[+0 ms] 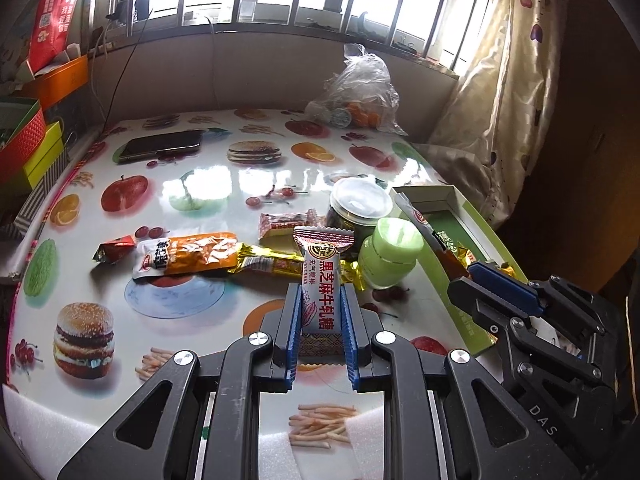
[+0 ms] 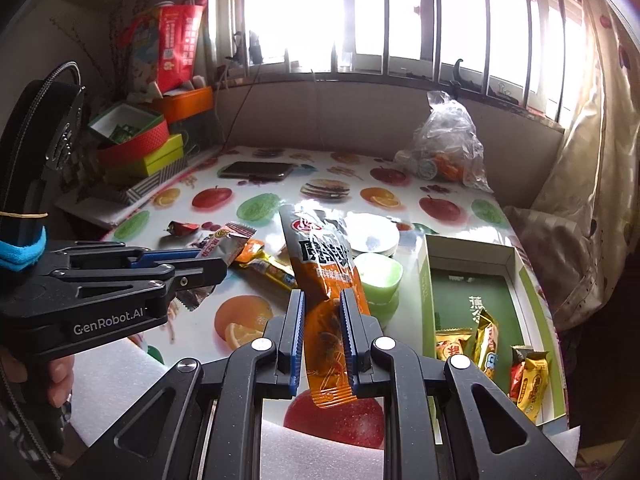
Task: Organize snacks
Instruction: 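Lift and carry both held snacks over the green box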
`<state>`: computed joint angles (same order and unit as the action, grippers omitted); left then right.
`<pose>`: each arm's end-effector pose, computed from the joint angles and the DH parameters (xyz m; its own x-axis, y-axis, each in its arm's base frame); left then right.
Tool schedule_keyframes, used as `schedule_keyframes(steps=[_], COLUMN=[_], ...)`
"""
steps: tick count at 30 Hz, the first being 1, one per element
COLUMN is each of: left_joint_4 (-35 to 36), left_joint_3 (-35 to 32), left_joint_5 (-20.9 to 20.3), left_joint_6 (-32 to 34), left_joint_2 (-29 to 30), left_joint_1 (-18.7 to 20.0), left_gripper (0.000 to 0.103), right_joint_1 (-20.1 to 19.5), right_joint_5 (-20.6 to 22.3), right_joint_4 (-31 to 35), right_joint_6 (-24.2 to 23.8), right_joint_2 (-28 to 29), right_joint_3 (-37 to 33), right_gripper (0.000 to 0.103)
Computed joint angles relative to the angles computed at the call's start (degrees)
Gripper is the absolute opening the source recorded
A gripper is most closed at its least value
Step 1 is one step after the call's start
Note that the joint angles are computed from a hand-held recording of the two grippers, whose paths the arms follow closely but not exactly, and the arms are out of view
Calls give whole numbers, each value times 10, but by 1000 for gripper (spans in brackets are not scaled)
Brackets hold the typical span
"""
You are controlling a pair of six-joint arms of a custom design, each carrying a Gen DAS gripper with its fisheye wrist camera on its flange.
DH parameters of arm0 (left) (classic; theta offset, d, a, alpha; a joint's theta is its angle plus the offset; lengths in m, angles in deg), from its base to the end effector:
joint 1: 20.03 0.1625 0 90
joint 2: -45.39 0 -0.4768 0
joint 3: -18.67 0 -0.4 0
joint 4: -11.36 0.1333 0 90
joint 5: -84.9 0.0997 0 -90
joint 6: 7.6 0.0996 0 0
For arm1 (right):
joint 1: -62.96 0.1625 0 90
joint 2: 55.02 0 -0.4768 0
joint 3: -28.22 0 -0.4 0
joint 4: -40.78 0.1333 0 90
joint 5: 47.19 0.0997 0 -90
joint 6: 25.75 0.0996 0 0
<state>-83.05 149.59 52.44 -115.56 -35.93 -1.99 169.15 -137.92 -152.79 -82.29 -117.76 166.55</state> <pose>-0.2784 -0.3192 0.2208 -0.7617 -0.4221 -0.4915 0.1767 0.5945 -0.7844 0.2530 -0.3979 0.1578 -0.3249 -0.8581 0.3976 -0.9383 0.2398 -0.2493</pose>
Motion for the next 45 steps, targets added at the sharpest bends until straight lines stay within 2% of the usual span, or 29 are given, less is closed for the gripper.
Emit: schedule_keyframes(steps=[11, 20, 23, 26, 32, 43, 45], left_joint_4=[-117, -290, -357, -400, -477, -569, -567], left_joint_3=[-19, -37, -44, -51, -63, -80, -86], left_joint_5=[24, 31, 26, 18, -3, -30, -35], left_joint_6=[124, 281, 347, 386, 453, 522, 524], left_joint_2=[36, 88, 109, 126, 157, 206, 213], left_joint_1=[28, 62, 74, 86, 106, 143, 150], left_gripper=[20, 20, 20, 20, 20, 20, 20], right_joint_1=[-19, -39, -46, -55, -65, -75, -77], right_joint_5=[-10, -40, -52, -62, -75, -92, -94], right_joint_4=[-9, -24, -35, -37, -27, 6, 13], right_joint_6=[12, 22, 23, 22, 17, -1, -5], right_joint_2=[-24, -22, -16, -11, 3, 37, 43], right_joint_3=[-14, -51, -63, -75, -100, -152, -159], right_gripper=[16, 16, 16, 16, 16, 16, 16])
